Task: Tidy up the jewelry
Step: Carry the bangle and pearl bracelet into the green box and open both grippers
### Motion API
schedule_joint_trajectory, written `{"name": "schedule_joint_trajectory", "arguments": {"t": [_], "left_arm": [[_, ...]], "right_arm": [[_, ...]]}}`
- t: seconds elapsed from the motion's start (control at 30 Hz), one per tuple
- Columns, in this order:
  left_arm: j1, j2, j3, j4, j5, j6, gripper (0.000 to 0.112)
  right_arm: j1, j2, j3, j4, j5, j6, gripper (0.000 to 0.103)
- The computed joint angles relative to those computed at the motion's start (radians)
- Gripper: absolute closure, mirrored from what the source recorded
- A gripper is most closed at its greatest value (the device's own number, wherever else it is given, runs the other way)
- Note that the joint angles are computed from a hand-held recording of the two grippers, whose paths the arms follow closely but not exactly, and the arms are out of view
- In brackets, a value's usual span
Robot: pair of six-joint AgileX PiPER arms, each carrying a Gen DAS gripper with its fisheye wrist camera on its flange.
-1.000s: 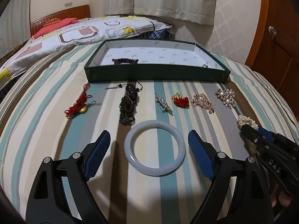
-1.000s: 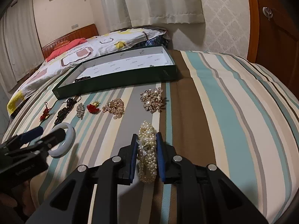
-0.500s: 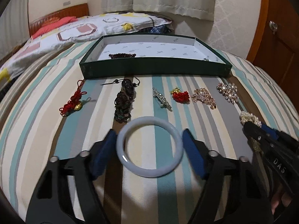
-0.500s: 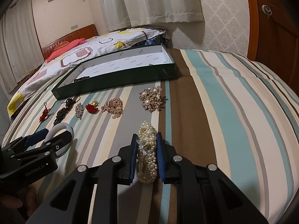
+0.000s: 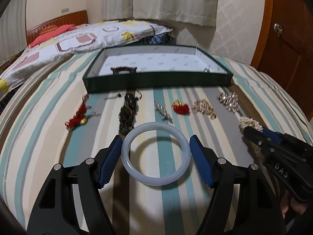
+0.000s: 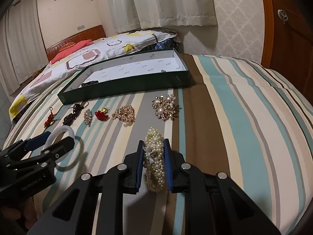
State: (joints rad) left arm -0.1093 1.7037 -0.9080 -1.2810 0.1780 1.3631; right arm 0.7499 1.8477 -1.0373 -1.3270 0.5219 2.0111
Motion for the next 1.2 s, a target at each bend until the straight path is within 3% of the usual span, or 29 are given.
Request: {"name": "schedule_joint_trajectory", "arguments": {"t": [0.13,0.37,0.6,0.67,0.87,0.97,1.2], "left_arm": [[0.009,-0.023,-0.009,-0.057,0.008,0.061,0.043],[0.024,0.003,-0.117,0.047,0.039,-0.067,0.043],[0.015,0.113,-0.332,0.249,0.053,-0.321,0.043],[0.009,0.163,-0.416,0.365,0.061,-0.451,0.043],[-0.01,0.321,-0.672,0.675,0.121,-0.796,0.043],[-0.025,0.408,-0.805,0.816,0.163,-0.938,0.043],[-0.031,0.59,-1.056,0.972,0.328,-1.103,0.043]], "right_arm": [[-0.005,-0.01,-0.03,0.014,0.001,-0.048,0.083],[-0.054,0.008,-0.142,0.054,-0.022,-0.175,0.083],[-0.131,0.075,-0.31,0.119,-0.061,-0.339,0.083],[-0.155,0.102,-0.364,0.154,-0.078,-0.4,0.083],[-0.236,0.204,-0.546,0.349,-0.135,-0.657,0.083],[-0.277,0.273,-0.642,0.534,-0.154,-0.857,0.083],[-0.326,0.411,-0.81,0.92,-0.106,-1.252,0.083]]}}
